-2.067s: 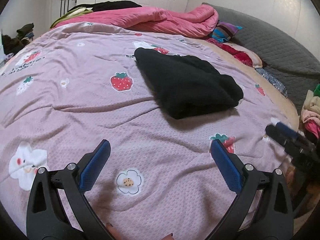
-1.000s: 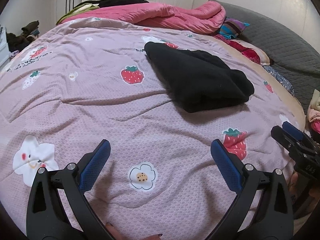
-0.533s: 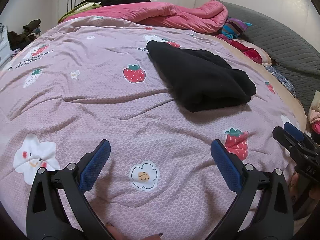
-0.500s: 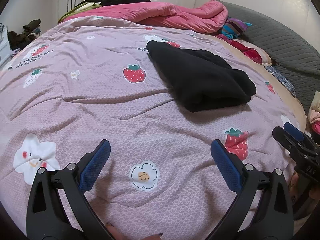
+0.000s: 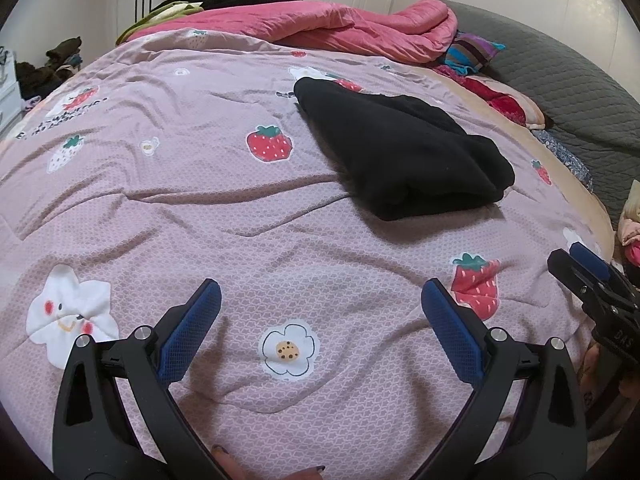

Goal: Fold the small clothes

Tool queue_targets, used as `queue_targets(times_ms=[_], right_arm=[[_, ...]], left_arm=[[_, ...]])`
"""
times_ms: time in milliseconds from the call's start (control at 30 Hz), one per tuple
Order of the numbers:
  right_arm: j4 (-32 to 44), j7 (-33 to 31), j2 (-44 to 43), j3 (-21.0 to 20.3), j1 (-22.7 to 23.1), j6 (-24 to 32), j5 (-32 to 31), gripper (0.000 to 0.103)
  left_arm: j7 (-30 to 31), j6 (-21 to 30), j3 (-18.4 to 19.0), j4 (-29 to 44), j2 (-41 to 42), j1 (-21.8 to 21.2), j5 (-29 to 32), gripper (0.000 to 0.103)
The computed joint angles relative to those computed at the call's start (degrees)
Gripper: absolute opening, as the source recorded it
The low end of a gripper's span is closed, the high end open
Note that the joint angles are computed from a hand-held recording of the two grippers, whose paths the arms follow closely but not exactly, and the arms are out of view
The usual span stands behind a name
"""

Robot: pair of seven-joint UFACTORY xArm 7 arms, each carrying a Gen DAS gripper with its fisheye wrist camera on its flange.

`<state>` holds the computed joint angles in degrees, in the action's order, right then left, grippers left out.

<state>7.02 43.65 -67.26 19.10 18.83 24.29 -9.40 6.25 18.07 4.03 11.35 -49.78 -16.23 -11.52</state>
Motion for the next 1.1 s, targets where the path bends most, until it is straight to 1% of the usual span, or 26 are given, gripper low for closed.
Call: queue_targets(times_ms=[433, 633, 767, 833, 900, 967, 1000, 1067, 1100], right_arm=[[0.0, -0.1, 0.1, -0.1, 0.0, 0.1, -0.1, 0.099], [0.1, 0.0, 0.2, -0.1, 0.0, 0.1, -0.1, 0.099], [0.3, 0.1, 0.6, 0.1, -0.4, 0.6, -0.1, 0.099], [0.4, 0.3, 0.8, 0.2, -0.6, 0.7, -0.2, 0.099], [0.4, 0.7, 0.6, 0.5, -0.9, 1.2, -0.3, 0.099], [0.7, 1.5, -0.1, 0.9, -1.4, 2.7, -0.4, 0.099], [1.4, 2.2, -0.6, 1.3, -1.8, 5.1, -0.4, 0.099], [2.5, 3.9, -3.8, 1.6, -2.8, 11.8, -0.3, 0.099], [2.2, 4.8, -6.5, 0.8, -2.9, 14.2, 0.0, 0.099]], left_arm=[[-1.0, 0.2, -1.0, 0.0, 0.3, 1.1, 0.9, 0.094], [-0.6, 0.4, -0.2, 0.1, 0.2, 0.5, 0.8, 0.094], [-1.3, 0.5, -0.9, 0.1, 0.4, 0.7, 0.7, 0.094], [-1.1, 0.8, -0.2, 0.2, 0.2, 0.0, 0.3, 0.094], [-1.5, 1.0, -0.4, 0.5, 0.5, 0.3, 0.2, 0.094], [-3.1, 1.4, -2.4, 0.9, 1.0, 2.3, 1.1, 0.094], [-4.2, 1.2, -3.7, 0.9, 1.0, 3.7, 2.0, 0.094], [-4.4, 0.4, -3.5, 0.6, 0.7, 4.2, 2.8, 0.094], [-4.1, 0.5, -2.4, 0.7, 0.5, 3.9, 2.6, 0.094]])
